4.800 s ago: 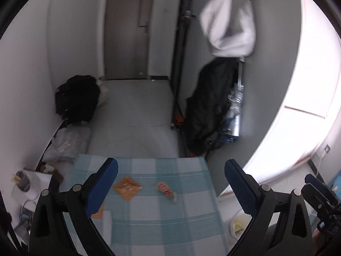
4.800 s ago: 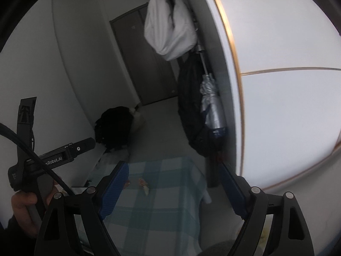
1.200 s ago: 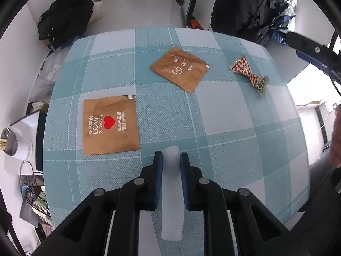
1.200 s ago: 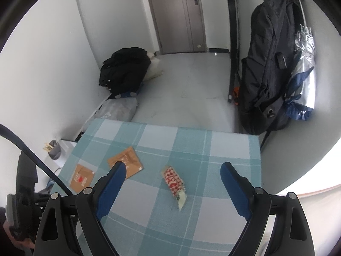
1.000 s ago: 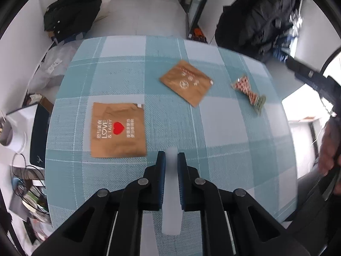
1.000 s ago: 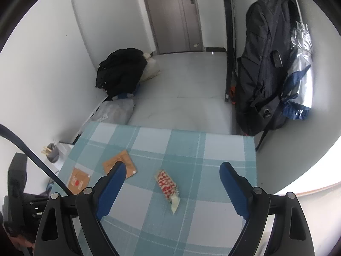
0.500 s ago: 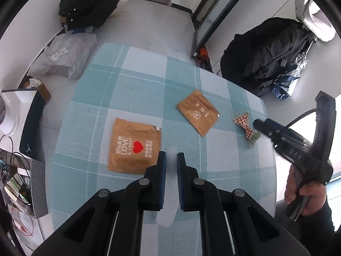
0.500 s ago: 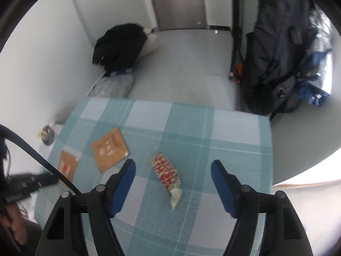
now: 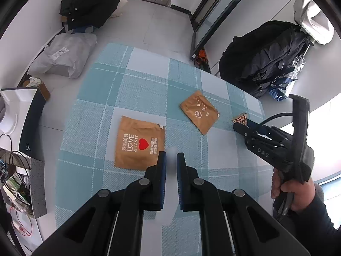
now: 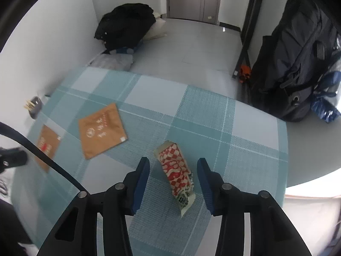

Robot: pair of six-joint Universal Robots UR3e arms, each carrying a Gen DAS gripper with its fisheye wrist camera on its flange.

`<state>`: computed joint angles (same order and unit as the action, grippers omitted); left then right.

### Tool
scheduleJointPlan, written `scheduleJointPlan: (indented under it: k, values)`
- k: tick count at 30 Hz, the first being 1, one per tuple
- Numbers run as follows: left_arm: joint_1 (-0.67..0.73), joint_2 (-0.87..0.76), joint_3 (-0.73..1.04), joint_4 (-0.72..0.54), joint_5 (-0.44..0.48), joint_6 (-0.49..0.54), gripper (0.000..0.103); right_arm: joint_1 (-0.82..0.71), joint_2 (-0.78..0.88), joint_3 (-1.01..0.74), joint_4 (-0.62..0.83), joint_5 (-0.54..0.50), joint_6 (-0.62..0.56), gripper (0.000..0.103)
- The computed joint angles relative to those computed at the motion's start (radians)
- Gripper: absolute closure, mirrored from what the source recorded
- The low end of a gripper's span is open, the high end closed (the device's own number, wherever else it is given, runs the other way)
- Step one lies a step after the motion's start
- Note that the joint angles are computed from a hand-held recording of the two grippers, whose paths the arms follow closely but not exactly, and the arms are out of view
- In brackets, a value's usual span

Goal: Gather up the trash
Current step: 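Grasp the red-white checked wrapper with the right gripper while the left holds the foam strip, then carry the foam strip and checked wrapper with both grippers over the white bin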

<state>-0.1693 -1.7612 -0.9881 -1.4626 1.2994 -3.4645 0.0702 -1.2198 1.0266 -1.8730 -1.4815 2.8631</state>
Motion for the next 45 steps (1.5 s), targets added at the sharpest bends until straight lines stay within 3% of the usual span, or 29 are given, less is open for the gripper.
scheduleJointPlan:
  k: [4, 11, 16, 32, 40, 45]
  values:
    - [0.008, 0.024, -0.024, 0.003, 0.002, 0.005, 0.098, 0.016, 0.015, -0.024, 0.007, -0.02, -0.023, 0.076]
    - [-0.02, 0.037, -0.013, 0.009, 0.054, 0.02, 0.098, 0.014, -0.034, 0.024, 0.011, -0.018, -0.013, 0.078]
    - [-0.034, 0.038, 0.008, 0.028, 0.042, 0.014, 0.098, -0.019, -0.123, 0.096, 0.01, 0.051, -0.005, 0.078]
    - [-0.175, -0.012, 0.126, 0.018, 0.161, -0.036, 0.098, -0.232, -0.586, 0.442, 0.092, 0.338, -0.028, 0.077]
    - [-0.238, -0.032, 0.167, -0.003, 0.192, -0.088, 0.098, -0.373, -0.777, 0.511, 0.226, 0.452, -0.141, 0.077]
    - [-0.293, -0.103, 0.304, -0.063, 0.222, -0.115, 0.098, -0.542, -0.86, 0.435, 0.414, 0.58, -0.258, 0.077]
